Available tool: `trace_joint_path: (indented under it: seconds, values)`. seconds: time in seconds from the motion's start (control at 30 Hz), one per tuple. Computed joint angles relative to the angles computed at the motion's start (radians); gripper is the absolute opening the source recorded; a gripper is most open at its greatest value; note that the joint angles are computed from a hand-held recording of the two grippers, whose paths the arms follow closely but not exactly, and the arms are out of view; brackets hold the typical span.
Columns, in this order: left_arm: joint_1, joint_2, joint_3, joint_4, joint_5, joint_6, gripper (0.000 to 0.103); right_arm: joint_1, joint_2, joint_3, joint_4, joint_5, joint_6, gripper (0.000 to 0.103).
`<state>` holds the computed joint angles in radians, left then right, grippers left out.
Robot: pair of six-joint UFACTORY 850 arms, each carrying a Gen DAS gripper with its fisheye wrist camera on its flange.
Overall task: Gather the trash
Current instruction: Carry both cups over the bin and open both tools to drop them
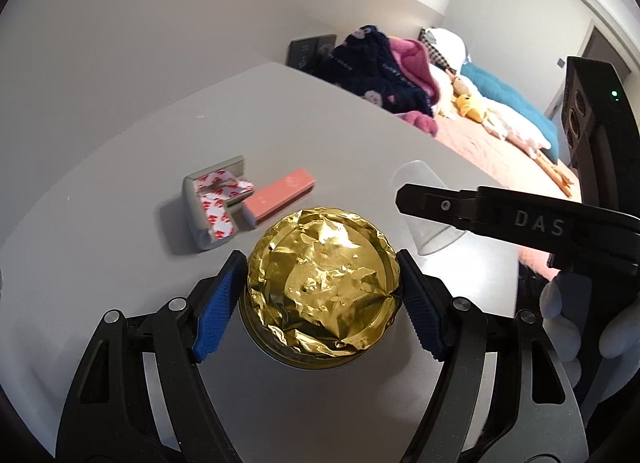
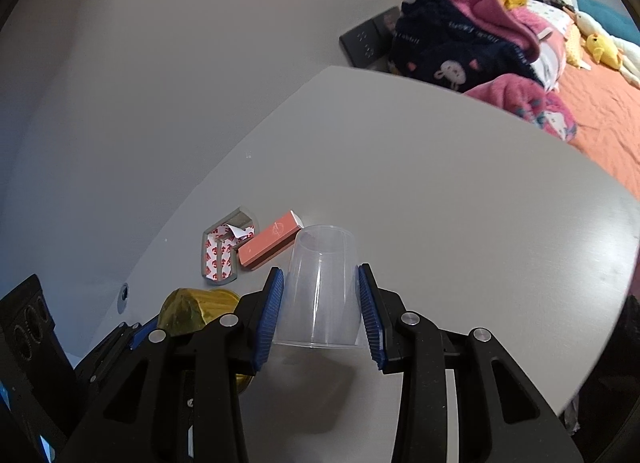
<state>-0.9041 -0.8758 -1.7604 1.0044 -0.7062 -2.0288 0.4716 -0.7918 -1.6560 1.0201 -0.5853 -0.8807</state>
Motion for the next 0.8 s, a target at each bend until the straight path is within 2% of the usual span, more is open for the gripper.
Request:
trace_joint_path:
  seconds: [0.33, 0.8]
  values:
    - [-0.029, -0.071, -0.155, -0.005, -0.016, 0.089, 0.073, -0.063, 0.130, 0.160, 0.129, 0.026, -0.159, 0.040]
    - [-0.056, -0.193, -0.392, -0.069, -0.016, 0.263, 0.073, -0.154, 0.248, 0.304, 0.245, 0.036, -0.285, 0.040]
